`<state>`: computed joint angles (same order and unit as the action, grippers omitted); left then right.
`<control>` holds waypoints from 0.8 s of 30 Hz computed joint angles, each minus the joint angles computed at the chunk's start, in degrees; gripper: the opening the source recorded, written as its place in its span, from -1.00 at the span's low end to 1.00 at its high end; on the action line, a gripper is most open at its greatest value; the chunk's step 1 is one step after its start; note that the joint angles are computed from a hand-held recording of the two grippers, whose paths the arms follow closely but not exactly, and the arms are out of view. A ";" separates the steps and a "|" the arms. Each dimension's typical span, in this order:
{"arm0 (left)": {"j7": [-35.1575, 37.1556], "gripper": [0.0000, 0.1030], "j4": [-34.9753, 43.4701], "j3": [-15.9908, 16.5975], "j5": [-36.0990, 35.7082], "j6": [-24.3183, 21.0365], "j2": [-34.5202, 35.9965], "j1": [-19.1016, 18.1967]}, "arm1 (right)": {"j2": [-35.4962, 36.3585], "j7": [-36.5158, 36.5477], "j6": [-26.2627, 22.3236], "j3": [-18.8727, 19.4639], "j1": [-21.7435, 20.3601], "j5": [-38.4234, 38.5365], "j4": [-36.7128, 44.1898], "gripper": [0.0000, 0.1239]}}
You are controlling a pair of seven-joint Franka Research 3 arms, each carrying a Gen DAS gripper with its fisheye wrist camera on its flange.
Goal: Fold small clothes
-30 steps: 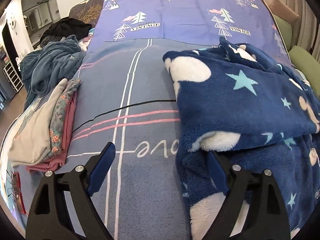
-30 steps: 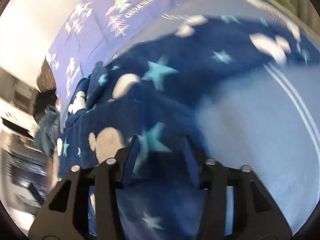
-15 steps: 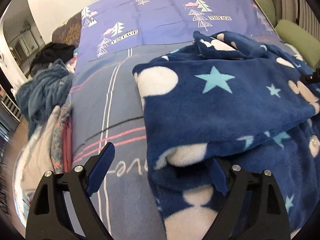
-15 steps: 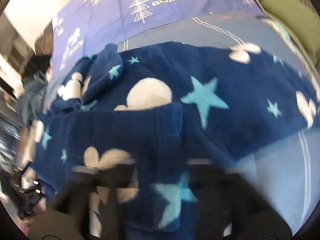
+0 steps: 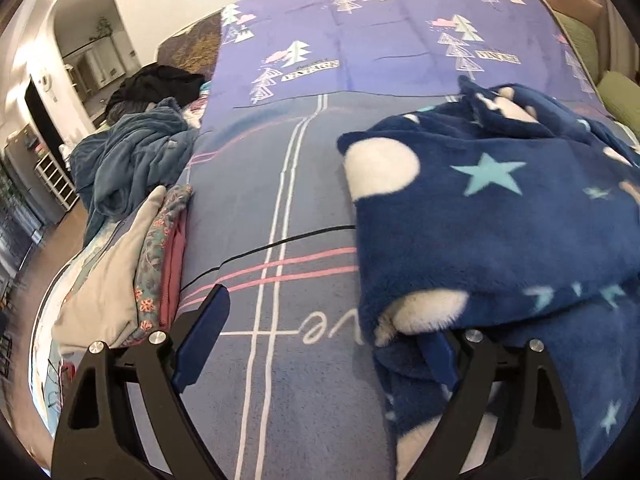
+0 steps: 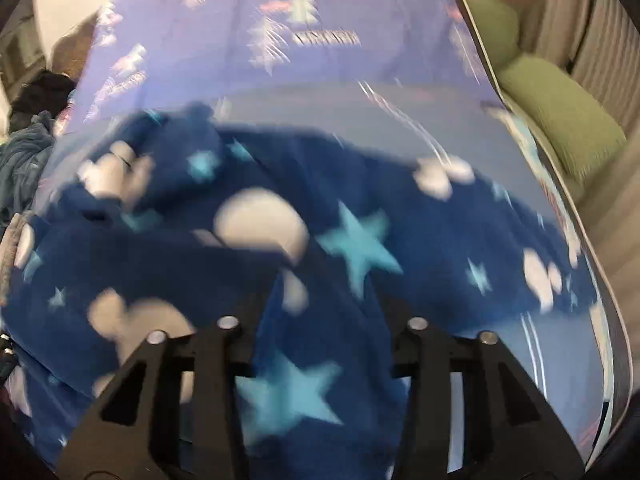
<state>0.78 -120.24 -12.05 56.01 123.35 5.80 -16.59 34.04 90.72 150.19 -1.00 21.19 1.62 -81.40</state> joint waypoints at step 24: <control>-0.93 0.49 6.09 4.28 -0.53 18.30 4.43 -0.64 | -9.50 -24.31 1.45 9.50 -12.53 42.61 -13.71 -0.26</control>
<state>-0.15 -114.15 -7.77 55.48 141.65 10.23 -17.23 24.55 66.41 151.63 8.50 8.66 44.23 -95.11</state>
